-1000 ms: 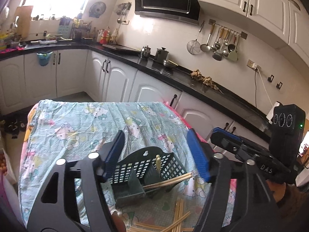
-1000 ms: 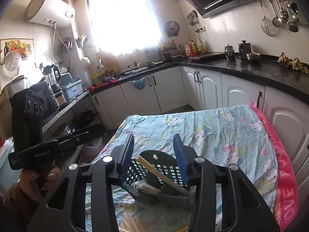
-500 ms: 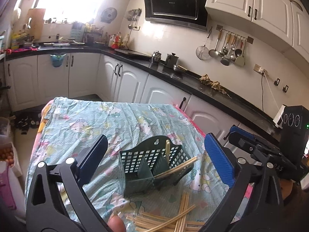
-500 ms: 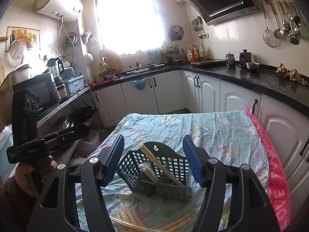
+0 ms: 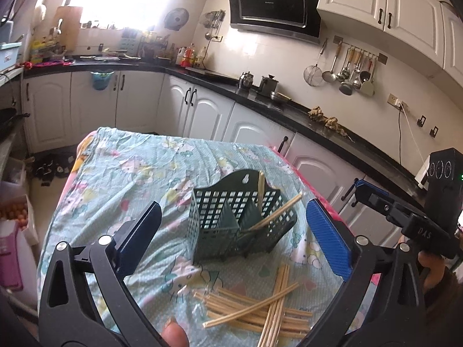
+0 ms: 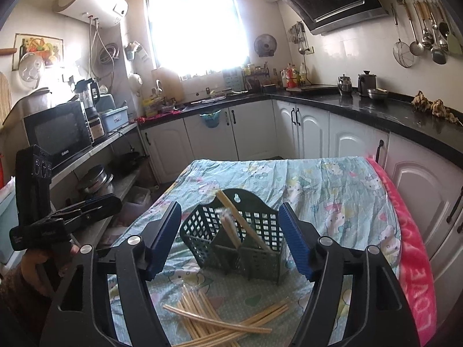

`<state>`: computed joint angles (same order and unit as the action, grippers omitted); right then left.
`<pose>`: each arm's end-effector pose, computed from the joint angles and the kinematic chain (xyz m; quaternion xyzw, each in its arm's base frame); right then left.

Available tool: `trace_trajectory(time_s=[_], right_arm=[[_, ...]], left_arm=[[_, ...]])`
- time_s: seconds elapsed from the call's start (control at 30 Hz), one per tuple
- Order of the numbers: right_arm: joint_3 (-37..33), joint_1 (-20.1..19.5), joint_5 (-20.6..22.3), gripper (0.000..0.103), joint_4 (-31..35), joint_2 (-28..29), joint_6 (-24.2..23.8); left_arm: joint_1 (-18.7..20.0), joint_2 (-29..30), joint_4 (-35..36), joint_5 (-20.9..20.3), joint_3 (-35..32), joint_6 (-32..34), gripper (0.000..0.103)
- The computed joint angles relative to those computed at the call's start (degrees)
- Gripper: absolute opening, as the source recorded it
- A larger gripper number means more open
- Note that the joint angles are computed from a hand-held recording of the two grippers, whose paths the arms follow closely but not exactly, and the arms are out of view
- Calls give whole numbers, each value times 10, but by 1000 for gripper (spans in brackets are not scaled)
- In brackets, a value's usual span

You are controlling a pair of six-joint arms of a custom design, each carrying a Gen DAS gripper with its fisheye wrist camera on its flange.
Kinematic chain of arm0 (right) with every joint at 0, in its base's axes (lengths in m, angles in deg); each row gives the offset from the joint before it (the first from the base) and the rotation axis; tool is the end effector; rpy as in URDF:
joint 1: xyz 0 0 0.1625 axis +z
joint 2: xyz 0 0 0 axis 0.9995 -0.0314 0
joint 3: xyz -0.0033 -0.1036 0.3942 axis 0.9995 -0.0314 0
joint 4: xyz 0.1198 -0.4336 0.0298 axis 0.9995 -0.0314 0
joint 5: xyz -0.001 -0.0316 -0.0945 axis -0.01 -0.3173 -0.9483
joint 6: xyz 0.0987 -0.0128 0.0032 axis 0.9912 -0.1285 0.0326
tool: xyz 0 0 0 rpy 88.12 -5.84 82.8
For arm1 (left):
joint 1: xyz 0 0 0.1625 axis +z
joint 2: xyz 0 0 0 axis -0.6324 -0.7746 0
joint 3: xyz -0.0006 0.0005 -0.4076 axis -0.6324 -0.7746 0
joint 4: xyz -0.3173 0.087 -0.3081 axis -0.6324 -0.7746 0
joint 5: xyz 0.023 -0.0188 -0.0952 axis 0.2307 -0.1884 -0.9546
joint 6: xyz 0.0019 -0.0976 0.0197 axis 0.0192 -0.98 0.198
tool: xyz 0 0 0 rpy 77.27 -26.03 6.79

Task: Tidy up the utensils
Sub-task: 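Withdraw both open grippers up from the caddy, then reach the left tool to the chopstick pile while the right tool reaches there too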

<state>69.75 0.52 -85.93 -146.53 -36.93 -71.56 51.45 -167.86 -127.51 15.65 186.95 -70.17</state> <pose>0.1424 -0.3662 0.3264 0.3921 -0.8432 0.3603 0.0737 -0.3135 -0.2959 0.1298 0.1503 0.8347 -0.4916 0.1975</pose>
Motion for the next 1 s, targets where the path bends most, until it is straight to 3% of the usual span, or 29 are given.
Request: trace_trajectory(time_s=[0.57, 1.0], right_arm=[[39, -48, -10, 69, 26, -42, -34], [50, -76, -46, 69, 20, -31, -56]], left_arm=[[-23, -8, 103, -42, 32, -137, 92], [-19, 8, 107, -88, 48, -172, 92]])
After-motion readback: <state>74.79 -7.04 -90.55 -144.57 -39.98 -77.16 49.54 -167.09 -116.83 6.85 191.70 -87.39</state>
